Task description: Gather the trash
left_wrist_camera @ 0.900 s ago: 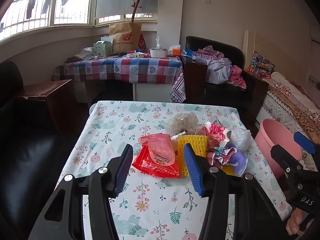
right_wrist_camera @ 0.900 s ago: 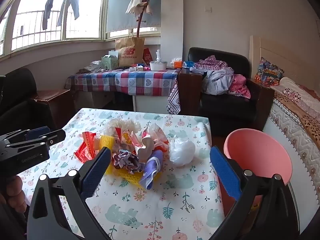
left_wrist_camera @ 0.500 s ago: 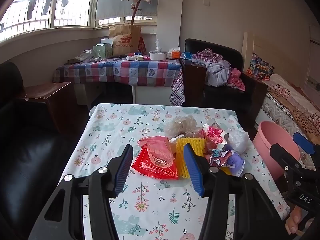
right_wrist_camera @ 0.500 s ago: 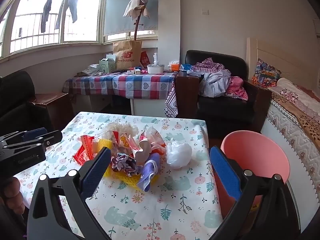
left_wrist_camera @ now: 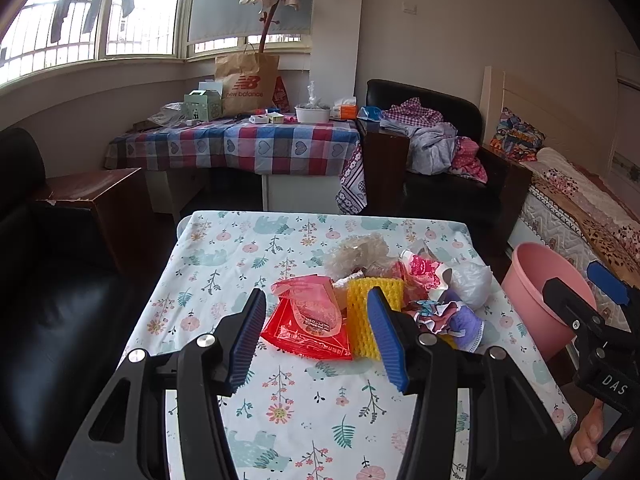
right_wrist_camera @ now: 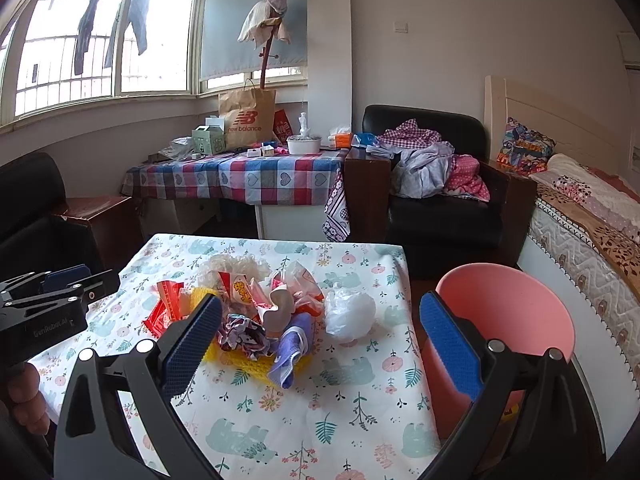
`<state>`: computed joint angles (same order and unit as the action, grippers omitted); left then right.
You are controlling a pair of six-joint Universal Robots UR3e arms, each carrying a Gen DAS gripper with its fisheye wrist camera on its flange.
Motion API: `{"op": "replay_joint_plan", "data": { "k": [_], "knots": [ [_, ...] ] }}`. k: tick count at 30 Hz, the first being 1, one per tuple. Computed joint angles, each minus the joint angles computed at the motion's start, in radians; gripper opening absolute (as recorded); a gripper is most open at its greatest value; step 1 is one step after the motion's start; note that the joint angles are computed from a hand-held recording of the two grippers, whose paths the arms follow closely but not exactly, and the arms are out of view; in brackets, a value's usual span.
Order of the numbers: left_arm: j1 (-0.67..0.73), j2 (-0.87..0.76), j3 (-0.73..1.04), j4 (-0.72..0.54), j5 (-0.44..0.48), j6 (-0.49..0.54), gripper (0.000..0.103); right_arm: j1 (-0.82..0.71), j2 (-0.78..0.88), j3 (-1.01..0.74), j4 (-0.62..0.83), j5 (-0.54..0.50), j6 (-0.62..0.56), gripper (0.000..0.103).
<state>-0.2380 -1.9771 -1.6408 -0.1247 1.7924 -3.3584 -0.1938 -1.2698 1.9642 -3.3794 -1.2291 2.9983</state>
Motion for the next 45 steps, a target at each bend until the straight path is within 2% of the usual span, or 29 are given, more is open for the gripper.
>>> {"op": "replay_joint_plan", "data": {
  "k": [45],
  "knots": [
    [-0.001,-0.002,-0.005,0.014,-0.001,0.004,0.053,-0.012,0.004,-0.014,-0.003,0.003,0.012,0.1]
  ]
}}
